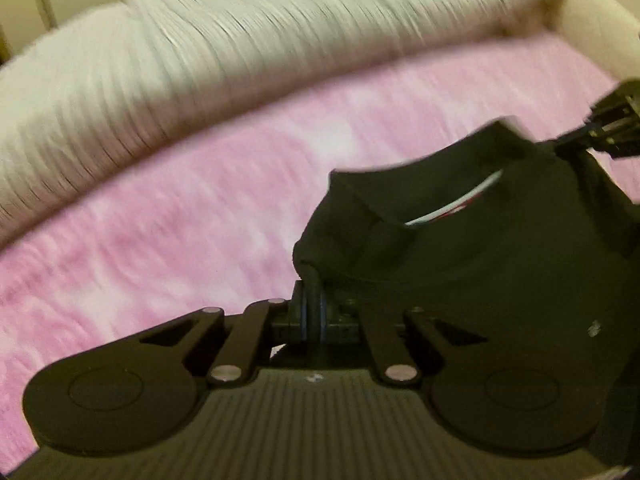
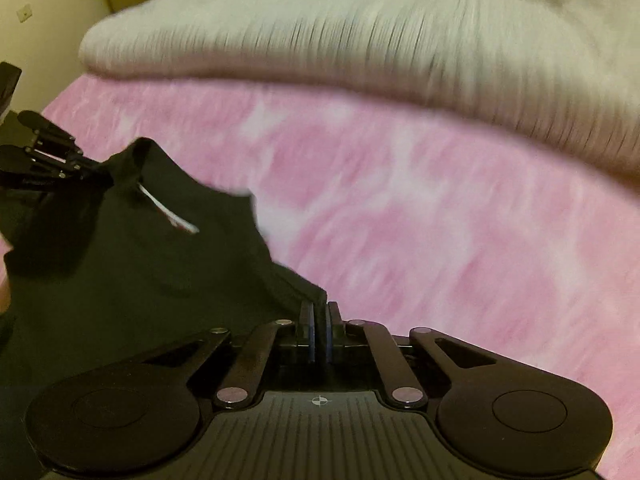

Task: Fold clothes

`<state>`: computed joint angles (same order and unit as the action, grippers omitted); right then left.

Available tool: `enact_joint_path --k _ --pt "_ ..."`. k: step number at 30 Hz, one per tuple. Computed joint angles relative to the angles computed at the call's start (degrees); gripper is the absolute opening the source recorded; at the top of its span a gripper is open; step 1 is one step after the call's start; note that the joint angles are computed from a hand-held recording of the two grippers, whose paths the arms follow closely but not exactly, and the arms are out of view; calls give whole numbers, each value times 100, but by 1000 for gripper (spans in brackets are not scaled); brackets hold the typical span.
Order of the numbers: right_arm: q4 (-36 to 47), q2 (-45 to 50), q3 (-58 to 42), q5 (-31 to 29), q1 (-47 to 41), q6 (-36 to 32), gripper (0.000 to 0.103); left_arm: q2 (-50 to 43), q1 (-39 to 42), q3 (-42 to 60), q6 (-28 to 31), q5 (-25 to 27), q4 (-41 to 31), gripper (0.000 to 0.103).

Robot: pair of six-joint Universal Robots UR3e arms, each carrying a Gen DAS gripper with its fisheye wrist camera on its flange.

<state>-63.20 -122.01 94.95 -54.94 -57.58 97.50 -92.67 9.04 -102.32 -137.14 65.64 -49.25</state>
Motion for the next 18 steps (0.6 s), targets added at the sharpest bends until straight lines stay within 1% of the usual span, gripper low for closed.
enact_joint_path --k 1,2,3,4,5,6,7,8,9,10,12,13,14,15,16,18 --pt "-585 309 -124 84 382 444 3 -156 -17 258 -202 -53 78 5" --pt "-1230 651 -240 121 783 916 3 -459 -126 538 -458 23 322 5" --pt "-1817 1007 -400 130 1140 1333 3 -801 -253 847 -713 142 579 9" --pt "-2465 1349 -475 111 1471 1722 3 -1095 -380 1036 -984 357 876 17" --pt "-3064 1649 -476 81 1743 2047 4 -1377 -502 1188 -1250 600 1187 21" --pt "-3665 1939 -426 -18 2019 2377 7 -1436 -530 1100 -1420 764 1425 33" --pt "-4454 2014 -148 -347 2306 2768 11 -1437 -530 915 -1573 901 1700 40" --pt "-5272 2047 174 -798 2615 3148 23 -1447 -533 745 -1723 1045 1959 40" --pt "-5824 1902 546 -1048 2739 3392 31 -1455 -527 551 -1868 1166 2255 41" --pt "-5897 1591 910 -949 2622 3613 33 -1222 -412 118 -1765 1138 2504 45" --pt "-4951 770 1413 -162 1891 3525 36 -510 -19 -949 -1332 950 2922 45" --pt "-4301 289 1634 72 1499 3266 36 -69 236 -1478 -1048 874 3008 45" --pt "-3507 -222 1805 237 1059 2873 36 397 527 -1986 -736 771 3043 46" --pt "-2671 -711 1906 317 605 2365 36 899 862 -2472 -390 638 3010 48" --pt "-1897 -1113 1922 306 163 1918 36 1381 1229 -2735 17 555 2640 53" --pt "-173 -1836 1775 184 -918 855 37 2327 2038 -3046 930 426 1636 55"
